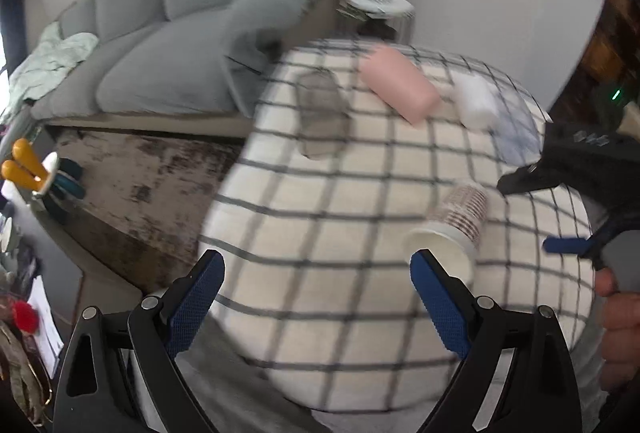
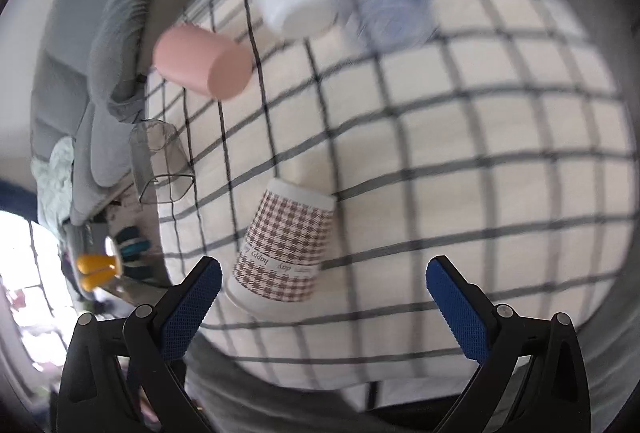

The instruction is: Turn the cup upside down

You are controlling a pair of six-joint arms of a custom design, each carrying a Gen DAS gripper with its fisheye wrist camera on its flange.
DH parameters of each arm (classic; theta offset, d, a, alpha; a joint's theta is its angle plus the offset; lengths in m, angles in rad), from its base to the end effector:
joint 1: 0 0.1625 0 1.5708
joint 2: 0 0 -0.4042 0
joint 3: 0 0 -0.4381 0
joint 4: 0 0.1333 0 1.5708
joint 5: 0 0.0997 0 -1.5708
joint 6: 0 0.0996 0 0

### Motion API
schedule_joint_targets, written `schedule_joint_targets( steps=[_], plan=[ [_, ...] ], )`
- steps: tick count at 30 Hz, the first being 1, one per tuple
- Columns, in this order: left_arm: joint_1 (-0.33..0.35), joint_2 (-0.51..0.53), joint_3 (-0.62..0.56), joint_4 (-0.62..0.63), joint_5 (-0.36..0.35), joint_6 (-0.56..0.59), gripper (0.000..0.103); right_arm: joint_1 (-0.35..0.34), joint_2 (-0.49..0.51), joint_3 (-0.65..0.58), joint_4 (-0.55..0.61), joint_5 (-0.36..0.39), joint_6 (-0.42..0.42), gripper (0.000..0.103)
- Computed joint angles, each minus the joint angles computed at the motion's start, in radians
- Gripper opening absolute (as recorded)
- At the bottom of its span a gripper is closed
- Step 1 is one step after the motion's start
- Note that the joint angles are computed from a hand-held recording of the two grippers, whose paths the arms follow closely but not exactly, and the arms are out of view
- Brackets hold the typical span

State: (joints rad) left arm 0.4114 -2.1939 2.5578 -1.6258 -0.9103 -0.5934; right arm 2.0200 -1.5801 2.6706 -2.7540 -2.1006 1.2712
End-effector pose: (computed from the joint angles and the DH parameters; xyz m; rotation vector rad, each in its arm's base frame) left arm -0.1465 -0.2760 0.2296 0.8132 2.3260 -0.4030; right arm 0.2076 -0.2395 0.1018 -1.1471 -2.5441 0.6582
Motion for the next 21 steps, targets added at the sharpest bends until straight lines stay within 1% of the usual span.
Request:
schedule_joint_targets(
  steps=[1,2,5,7,10,11,12,14,15,16,17,18,21],
  plan=[
    [0.017,0.000,-0.005,-0.010,0.014,0.015,0.095,-0.029,0.053,-0.016,-0.050,0.028,-0.010,0.103],
    [0.050,0.009,-0.015,-0.041,0.033,0.046,0.095,-0.039,0.086,-0.032,-0.062,0.033,-0.007,0.103],
    [0.125,0.051,-0.031,-0.138,0.066,0.138,0.095,-0.067,0.181,-0.092,-0.054,0.033,0.020,0.102],
    [0.177,0.084,-0.041,-0.210,0.060,0.207,0.095,-0.086,0.223,-0.114,-0.066,0.038,0.039,0.102],
    [0.242,0.142,-0.054,-0.305,0.033,0.295,0.095,-0.112,0.271,-0.132,-0.086,0.053,0.075,0.099],
    [0.266,0.161,-0.056,-0.343,0.030,0.330,0.095,-0.118,0.287,-0.134,-0.101,0.058,0.093,0.096],
    [0.278,0.172,-0.056,-0.360,0.026,0.348,0.095,-0.121,0.280,-0.132,-0.096,0.056,0.105,0.094],
    [0.302,0.204,-0.059,-0.400,0.018,0.380,0.095,-0.120,0.290,-0.128,-0.117,0.049,0.122,0.081],
    [0.311,0.213,-0.059,-0.414,0.014,0.393,0.095,-0.129,0.295,-0.124,-0.138,0.055,0.115,0.077],
    [0.317,0.215,-0.061,-0.416,0.009,0.399,0.095,-0.136,0.307,-0.121,-0.163,0.066,0.110,0.066],
    [0.326,0.219,-0.061,-0.423,-0.001,0.410,0.095,-0.146,0.315,-0.114,-0.195,0.080,0.098,0.062],
    [0.326,0.218,-0.062,-0.422,-0.002,0.411,0.095,-0.157,0.332,-0.106,-0.246,0.099,0.082,0.062],
    [0.326,0.208,-0.059,-0.412,-0.004,0.408,0.095,-0.142,0.338,-0.104,-0.266,0.075,0.080,0.061]
  ],
)
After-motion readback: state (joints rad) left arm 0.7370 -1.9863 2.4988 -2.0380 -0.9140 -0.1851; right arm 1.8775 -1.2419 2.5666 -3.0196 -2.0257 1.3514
